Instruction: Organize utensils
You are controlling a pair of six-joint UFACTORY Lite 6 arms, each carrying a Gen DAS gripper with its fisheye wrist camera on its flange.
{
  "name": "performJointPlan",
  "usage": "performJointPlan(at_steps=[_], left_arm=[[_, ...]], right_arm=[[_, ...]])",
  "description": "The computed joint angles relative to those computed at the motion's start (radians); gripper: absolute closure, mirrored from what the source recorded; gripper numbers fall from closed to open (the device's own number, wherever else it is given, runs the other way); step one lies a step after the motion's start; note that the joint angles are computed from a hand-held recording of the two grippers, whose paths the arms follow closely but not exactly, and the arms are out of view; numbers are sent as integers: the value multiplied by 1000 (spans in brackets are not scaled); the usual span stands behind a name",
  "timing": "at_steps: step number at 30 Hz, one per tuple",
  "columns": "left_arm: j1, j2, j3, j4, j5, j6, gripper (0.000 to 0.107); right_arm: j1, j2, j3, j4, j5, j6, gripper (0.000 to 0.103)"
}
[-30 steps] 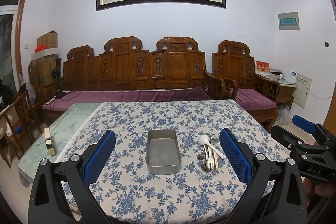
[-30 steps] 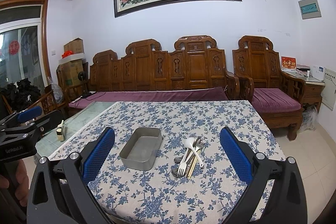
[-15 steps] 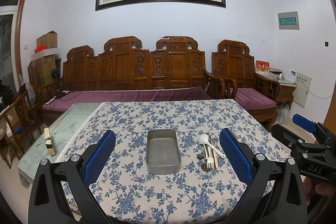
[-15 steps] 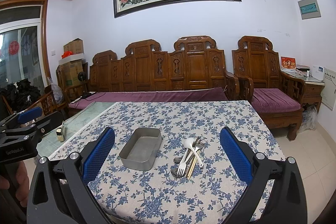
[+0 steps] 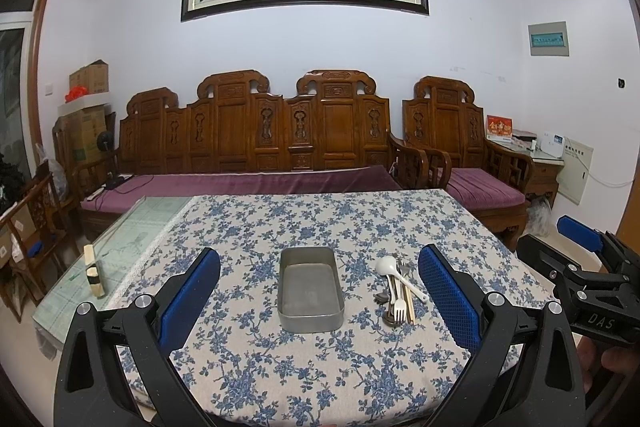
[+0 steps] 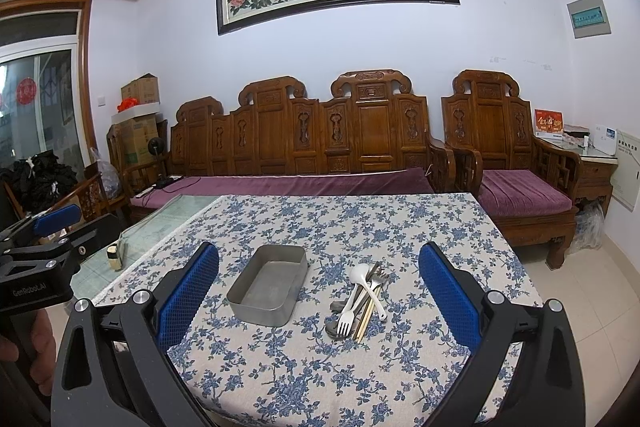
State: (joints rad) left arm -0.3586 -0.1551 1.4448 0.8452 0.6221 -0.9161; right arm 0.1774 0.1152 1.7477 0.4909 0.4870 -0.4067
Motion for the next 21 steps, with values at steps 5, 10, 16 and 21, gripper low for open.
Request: performJointPlan(at_steps=[5,10,16,21], left_arm=[[2,7,12,-14,2,12,11],[5,6,10,-16,0,16,11],[46,31,10,-87,-27,80,11],[85,67,-6,-160,-67,148,11]], right_arm=[[-3,12,33,-15,21,16,2],[-1,14,40,-26,28,27,2],[-8,36,54,-26,42,18,2],[-23,46,15,24,25,-53,2]])
